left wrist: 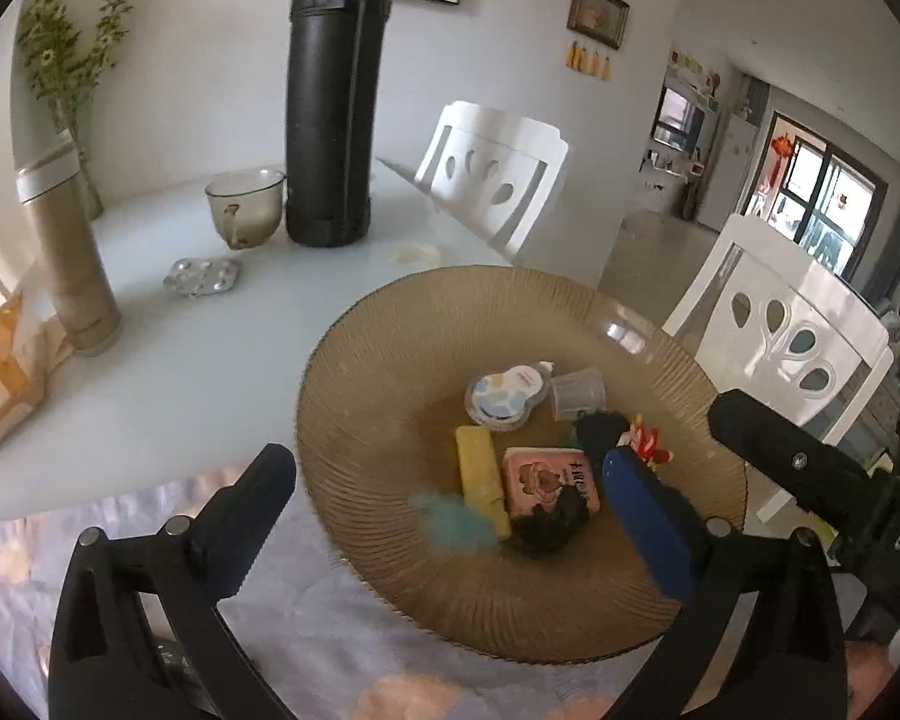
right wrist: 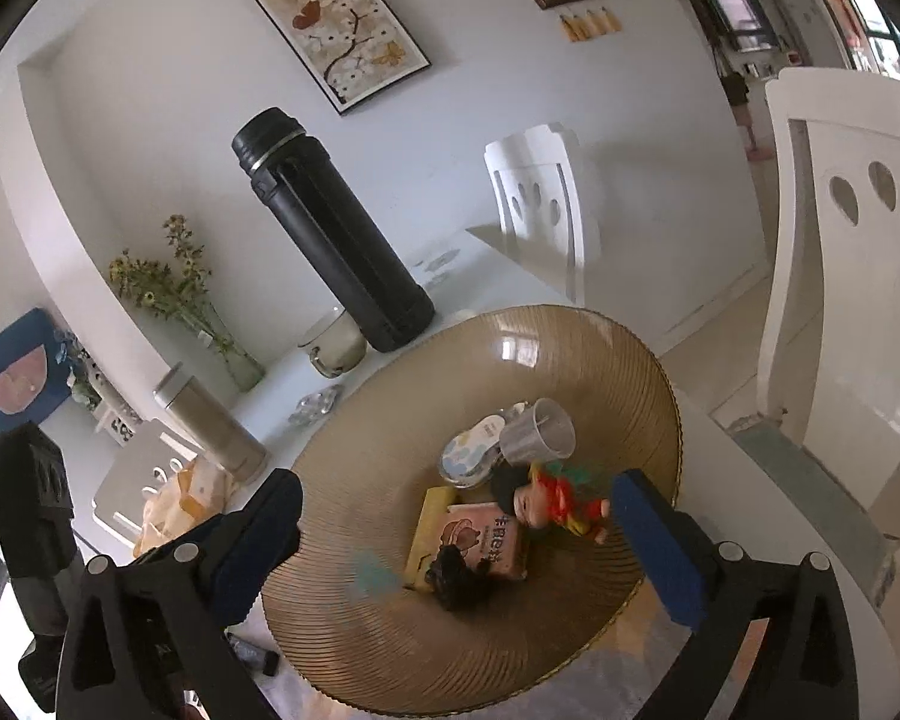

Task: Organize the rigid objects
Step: 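Move left tool to the pink oval case while right tool approaches the blue USB stick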

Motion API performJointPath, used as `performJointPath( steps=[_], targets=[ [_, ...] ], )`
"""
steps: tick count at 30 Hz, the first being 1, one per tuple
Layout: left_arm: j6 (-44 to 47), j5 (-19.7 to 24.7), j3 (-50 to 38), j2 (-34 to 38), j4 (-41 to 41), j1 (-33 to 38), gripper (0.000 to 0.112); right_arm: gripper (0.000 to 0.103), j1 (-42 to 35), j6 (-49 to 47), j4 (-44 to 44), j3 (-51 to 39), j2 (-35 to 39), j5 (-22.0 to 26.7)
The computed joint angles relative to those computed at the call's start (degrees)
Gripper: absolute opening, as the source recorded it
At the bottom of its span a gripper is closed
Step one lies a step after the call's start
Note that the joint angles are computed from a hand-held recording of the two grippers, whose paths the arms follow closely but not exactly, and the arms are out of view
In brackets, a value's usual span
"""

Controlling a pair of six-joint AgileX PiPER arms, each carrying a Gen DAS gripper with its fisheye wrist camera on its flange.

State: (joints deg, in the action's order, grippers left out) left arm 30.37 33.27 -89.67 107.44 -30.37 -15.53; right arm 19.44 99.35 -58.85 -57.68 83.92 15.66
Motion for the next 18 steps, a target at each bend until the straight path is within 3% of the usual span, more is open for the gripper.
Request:
performJointPath(
  steps=[18],
  targets=[
    [3.68,0.80,3.97,-5.09,-0.77,7.03,0.103,0.103,5.22,-1.65,-1.03,-3.52,2.31,3.40]
  ],
)
